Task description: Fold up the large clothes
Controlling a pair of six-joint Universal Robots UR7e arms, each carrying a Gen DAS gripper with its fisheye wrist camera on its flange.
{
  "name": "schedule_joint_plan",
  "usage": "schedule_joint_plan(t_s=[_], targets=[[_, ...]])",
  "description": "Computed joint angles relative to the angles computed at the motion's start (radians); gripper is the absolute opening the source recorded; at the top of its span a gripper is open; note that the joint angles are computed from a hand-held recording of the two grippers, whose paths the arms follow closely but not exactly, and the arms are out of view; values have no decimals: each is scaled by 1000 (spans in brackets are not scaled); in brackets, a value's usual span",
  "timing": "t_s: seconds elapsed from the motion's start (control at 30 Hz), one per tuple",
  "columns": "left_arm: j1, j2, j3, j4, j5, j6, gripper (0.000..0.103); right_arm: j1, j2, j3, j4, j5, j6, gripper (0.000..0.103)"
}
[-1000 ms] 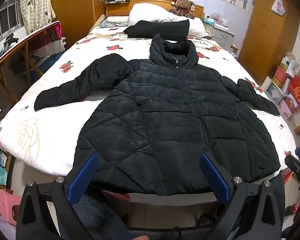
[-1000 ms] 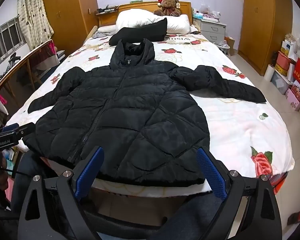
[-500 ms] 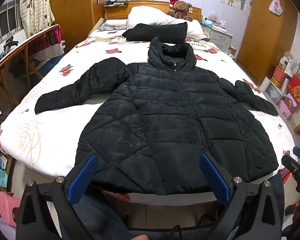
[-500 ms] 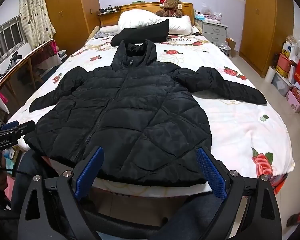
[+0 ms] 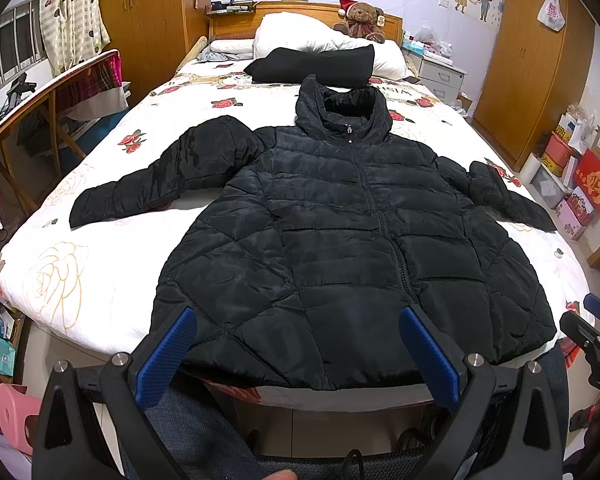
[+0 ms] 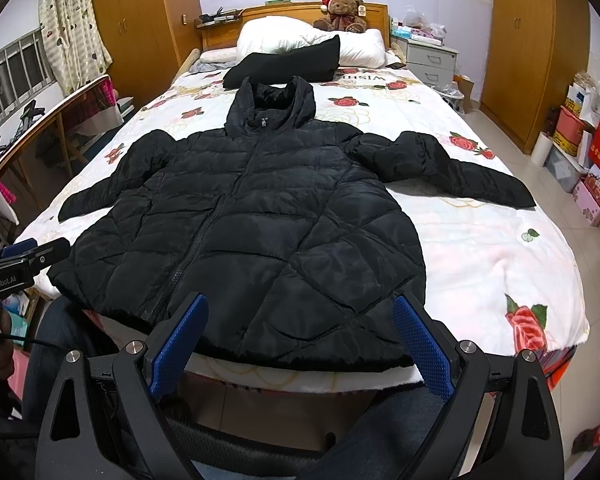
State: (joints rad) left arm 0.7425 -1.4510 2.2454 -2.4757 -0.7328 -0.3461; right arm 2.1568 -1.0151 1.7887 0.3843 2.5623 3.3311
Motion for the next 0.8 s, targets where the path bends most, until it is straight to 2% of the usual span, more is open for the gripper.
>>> schedule_joint_plan(t_s=[0.8], targets=[[-6,3,-5,13,-4,-9,102,0,5,-4,6,-2,3,94]])
